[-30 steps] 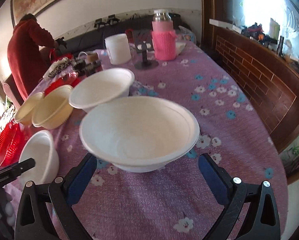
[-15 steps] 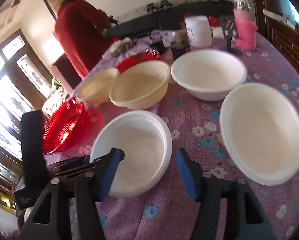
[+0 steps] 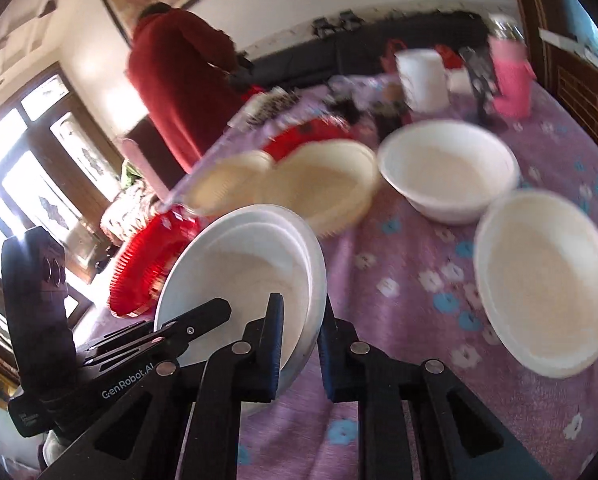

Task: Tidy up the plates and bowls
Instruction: 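Carry the white bowl onto the large red scalloped plate and release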

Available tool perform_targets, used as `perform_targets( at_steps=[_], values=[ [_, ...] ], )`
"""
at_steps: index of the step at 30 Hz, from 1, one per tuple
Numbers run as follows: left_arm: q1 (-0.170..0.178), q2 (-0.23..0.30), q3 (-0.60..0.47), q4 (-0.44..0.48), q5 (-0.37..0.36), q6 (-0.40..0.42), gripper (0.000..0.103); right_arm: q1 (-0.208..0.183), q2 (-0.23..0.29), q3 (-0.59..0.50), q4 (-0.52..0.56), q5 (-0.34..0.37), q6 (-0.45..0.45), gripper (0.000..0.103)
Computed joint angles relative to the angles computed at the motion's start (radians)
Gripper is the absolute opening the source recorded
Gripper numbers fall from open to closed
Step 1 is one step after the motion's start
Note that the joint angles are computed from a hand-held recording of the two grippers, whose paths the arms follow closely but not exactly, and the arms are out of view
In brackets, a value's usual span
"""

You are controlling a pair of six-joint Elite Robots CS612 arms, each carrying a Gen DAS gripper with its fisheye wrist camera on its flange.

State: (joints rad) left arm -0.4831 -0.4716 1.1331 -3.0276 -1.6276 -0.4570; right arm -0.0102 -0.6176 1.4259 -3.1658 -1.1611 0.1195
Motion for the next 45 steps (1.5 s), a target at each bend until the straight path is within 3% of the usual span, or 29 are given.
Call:
perform_targets(
  at_steps=[5,9,15,18,20,22,29,33,37,39,45],
  values=[
    [0.033,-0.036,0.039,-0.038,0.114,-0.037,0.013,0.053,0.037,-0.125,0.072,0.034,-0.054,0.018],
    [0.071,-0.028,0.017,0.024,0.172,-0.07,0.013,0.099,0.11,-0.288,0.223,0.053,-0.086,0.018],
    [0.121,0.021,-0.06,0.162,0.184,-0.104,0.013,0.148,0.225,-0.506,0.435,0.031,-0.111,0.019],
    [0.132,0.047,-0.099,0.215,0.196,-0.091,0.019,0.157,0.272,-0.583,0.516,0.034,-0.117,0.021],
    [0.137,0.053,-0.1,0.208,0.195,-0.081,0.031,0.158,0.293,-0.614,0.562,0.049,-0.102,0.021],
    [0.142,0.052,-0.091,0.178,0.174,-0.083,0.043,0.159,0.302,-0.623,0.588,0.061,-0.084,0.022],
    [0.148,0.042,-0.057,0.095,0.153,-0.085,0.065,0.158,0.295,-0.59,0.529,0.072,-0.062,0.031],
    [0.143,0.047,-0.062,0.089,0.183,-0.073,0.067,0.163,0.279,-0.565,0.526,0.058,-0.091,0.035],
    [0.135,0.057,-0.093,0.139,0.22,-0.052,0.073,0.171,0.27,-0.564,0.573,0.023,-0.102,0.035],
    [0.134,0.051,-0.092,0.164,0.217,-0.061,0.073,0.169,0.27,-0.573,0.612,0.039,-0.102,0.035],
    [0.134,0.011,-0.014,0.076,0.165,-0.053,0.073,0.162,0.262,-0.559,0.678,0.099,-0.129,0.047]
  ],
)
